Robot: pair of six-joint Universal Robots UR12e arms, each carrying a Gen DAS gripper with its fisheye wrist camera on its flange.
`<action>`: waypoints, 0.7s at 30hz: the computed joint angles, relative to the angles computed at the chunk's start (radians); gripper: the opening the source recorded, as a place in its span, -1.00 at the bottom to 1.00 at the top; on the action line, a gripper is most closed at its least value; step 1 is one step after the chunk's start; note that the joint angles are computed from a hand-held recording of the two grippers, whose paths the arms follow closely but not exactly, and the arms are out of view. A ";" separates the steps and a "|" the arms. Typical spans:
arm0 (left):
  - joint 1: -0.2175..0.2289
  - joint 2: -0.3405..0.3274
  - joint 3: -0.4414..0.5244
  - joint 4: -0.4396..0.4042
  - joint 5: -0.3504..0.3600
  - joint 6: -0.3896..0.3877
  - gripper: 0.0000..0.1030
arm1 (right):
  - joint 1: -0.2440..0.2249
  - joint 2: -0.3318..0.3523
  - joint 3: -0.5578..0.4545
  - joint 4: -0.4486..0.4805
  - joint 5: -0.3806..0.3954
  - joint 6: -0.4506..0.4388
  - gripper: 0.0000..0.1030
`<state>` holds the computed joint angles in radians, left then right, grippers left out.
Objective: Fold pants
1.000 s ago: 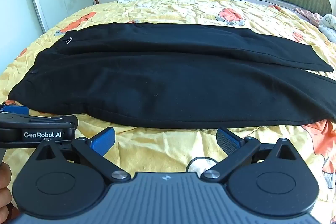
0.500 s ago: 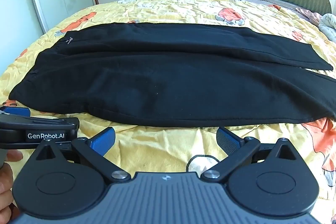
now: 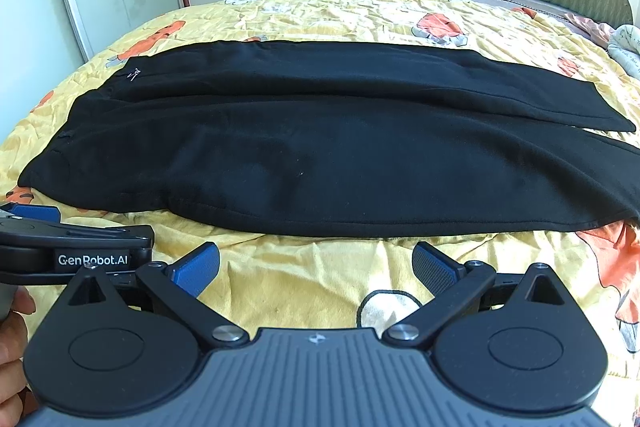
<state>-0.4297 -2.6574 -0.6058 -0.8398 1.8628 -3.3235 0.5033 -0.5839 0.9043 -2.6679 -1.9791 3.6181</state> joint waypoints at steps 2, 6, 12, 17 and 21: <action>-0.001 0.001 -0.002 0.003 0.002 0.001 0.92 | 0.000 0.000 0.001 -0.001 0.000 0.000 1.00; 0.000 0.002 -0.006 0.005 0.001 0.001 0.92 | 0.000 0.000 0.000 -0.001 0.000 0.000 1.00; 0.000 0.000 -0.001 0.001 0.000 -0.001 0.92 | 0.000 0.000 0.001 -0.001 0.000 0.000 1.00; 0.001 0.001 -0.004 0.003 -0.003 0.000 0.92 | 0.002 0.000 0.002 -0.002 0.000 0.000 1.00; 0.001 0.003 -0.009 0.008 -0.005 0.001 0.92 | 0.001 0.000 0.002 -0.002 0.000 0.000 1.00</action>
